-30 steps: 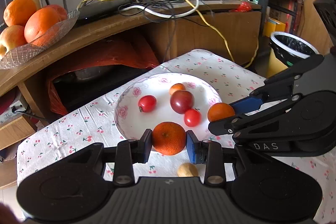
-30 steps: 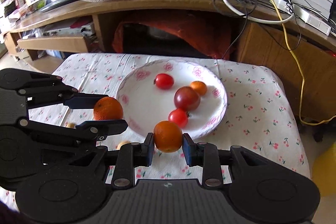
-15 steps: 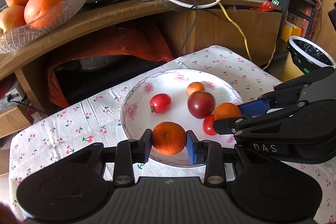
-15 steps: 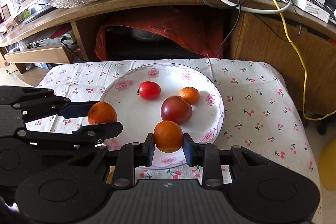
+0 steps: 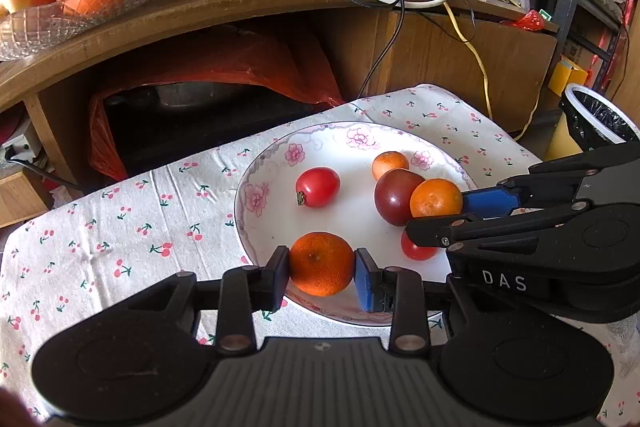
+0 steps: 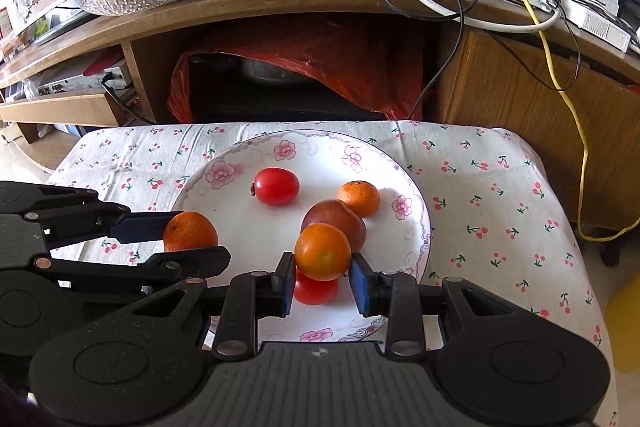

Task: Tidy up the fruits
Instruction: 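Carry both tangerines over the white bowl with the left and right tools, then open the left tool to drop its tangerine while the right tool releases its tangerine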

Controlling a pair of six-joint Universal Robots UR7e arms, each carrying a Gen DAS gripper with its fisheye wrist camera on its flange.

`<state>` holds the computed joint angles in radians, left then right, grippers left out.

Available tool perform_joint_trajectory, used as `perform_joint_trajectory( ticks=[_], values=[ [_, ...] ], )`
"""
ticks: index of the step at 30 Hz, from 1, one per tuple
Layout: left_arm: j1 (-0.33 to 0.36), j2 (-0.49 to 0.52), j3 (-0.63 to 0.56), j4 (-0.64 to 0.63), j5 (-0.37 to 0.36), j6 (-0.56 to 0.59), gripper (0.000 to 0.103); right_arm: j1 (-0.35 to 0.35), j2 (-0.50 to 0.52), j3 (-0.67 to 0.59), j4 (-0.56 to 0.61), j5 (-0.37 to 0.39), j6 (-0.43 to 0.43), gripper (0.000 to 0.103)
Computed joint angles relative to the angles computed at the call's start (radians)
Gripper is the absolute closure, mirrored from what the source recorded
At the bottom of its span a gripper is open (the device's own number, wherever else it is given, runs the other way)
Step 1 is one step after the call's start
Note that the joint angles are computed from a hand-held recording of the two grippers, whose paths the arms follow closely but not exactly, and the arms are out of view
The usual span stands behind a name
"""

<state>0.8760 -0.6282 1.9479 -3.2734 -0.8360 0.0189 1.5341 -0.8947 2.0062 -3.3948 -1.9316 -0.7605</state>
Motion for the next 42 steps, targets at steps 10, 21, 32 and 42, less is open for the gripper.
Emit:
perform_joint_trajectory(
  ticks=[10, 21, 32, 42],
  values=[
    [0.002, 0.001, -0.004, 0.008, -0.002, -0.024, 0.060, -0.001, 0.002, -0.003, 0.000, -0.002, 0.008, 0.075],
    [-0.002, 0.003, -0.007, 0.010, 0.010, -0.017, 0.060, -0.008, -0.006, -0.004, 0.013, 0.004, 0.044, 0.068],
    [-0.008, 0.003, -0.001, -0.018, 0.010, -0.006, 0.059, -0.012, -0.011, -0.003, 0.007, 0.002, 0.060, 0.058],
    [-0.015, -0.005, 0.003, -0.053, 0.022, 0.005, 0.055, -0.017, -0.028, 0.003, 0.006, 0.030, 0.091, 0.055]
  ],
)
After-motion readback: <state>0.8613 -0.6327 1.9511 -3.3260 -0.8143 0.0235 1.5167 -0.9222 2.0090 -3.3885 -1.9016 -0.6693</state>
